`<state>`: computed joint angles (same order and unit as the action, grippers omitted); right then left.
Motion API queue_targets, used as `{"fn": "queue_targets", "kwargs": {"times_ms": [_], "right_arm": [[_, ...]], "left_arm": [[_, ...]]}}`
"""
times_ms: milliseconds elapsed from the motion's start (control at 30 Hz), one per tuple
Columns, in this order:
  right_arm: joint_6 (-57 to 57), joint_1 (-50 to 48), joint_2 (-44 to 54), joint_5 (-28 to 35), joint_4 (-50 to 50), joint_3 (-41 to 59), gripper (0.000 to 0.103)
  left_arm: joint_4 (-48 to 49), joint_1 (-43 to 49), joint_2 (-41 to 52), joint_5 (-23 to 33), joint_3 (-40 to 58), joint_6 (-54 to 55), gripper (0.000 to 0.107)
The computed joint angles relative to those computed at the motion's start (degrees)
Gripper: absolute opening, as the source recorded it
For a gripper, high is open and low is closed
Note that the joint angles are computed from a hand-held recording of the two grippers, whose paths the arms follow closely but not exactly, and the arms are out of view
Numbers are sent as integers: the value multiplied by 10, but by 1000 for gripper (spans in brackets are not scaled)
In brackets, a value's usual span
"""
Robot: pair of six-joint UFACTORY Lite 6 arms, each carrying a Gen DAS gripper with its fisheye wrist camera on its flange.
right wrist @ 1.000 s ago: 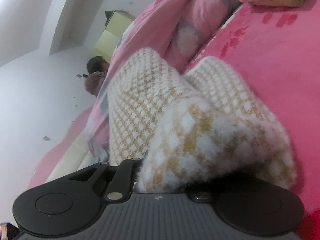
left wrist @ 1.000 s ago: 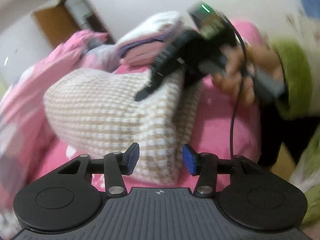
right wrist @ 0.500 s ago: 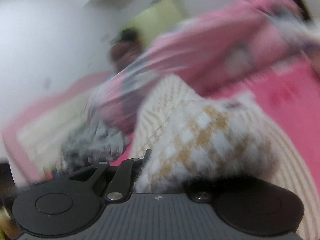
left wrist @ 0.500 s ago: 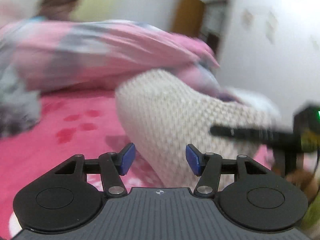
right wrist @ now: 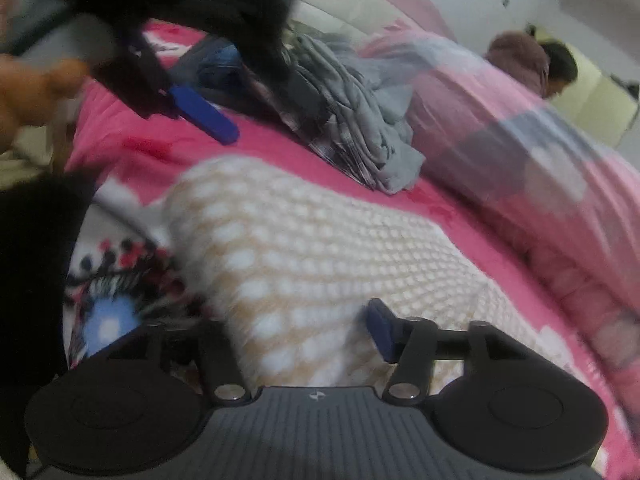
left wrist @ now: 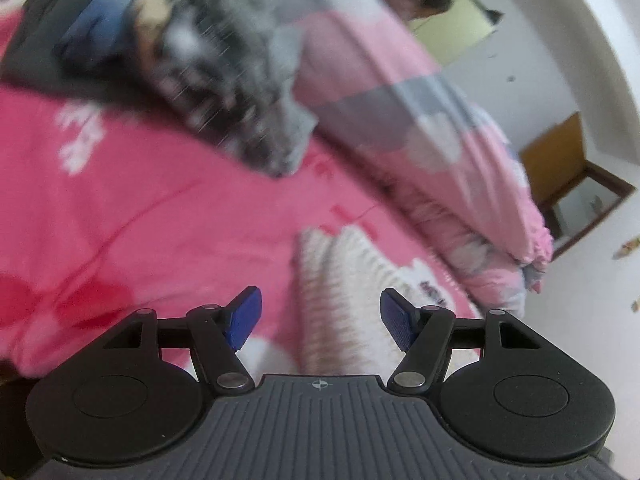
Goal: Fold clothes
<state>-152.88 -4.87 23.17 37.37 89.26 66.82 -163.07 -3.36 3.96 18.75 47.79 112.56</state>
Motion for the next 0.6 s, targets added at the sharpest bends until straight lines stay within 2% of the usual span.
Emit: {"fn": "queue_targets", "kwargs": {"times_ms": [100, 200, 267, 333, 433, 567, 600], "right_arm": [[24, -44, -26, 57, -46, -12, 64], [135, -90, -17, 131, -131, 43, 65], [181, -95, 0, 156, -160, 80, 65], [186, -87, 7, 160, -163, 87, 65], [107, -57, -4, 143, -122, 37, 65], [-133, 24, -28, 36, 43, -64, 65], [-193, 37, -23, 20, 102, -74, 52]], "left_arm": [[172, 35, 35, 15, 11, -165, 66], [309, 78, 67, 98, 9, -312, 66], [329, 99, 84, 150, 5, -343, 66], [326, 108, 80, 170, -3, -346, 66], [329, 119, 69, 195, -10, -356, 67], [350, 113, 41, 180, -7, -374, 67], [370, 115, 30, 172, -3, -393, 67]]}}
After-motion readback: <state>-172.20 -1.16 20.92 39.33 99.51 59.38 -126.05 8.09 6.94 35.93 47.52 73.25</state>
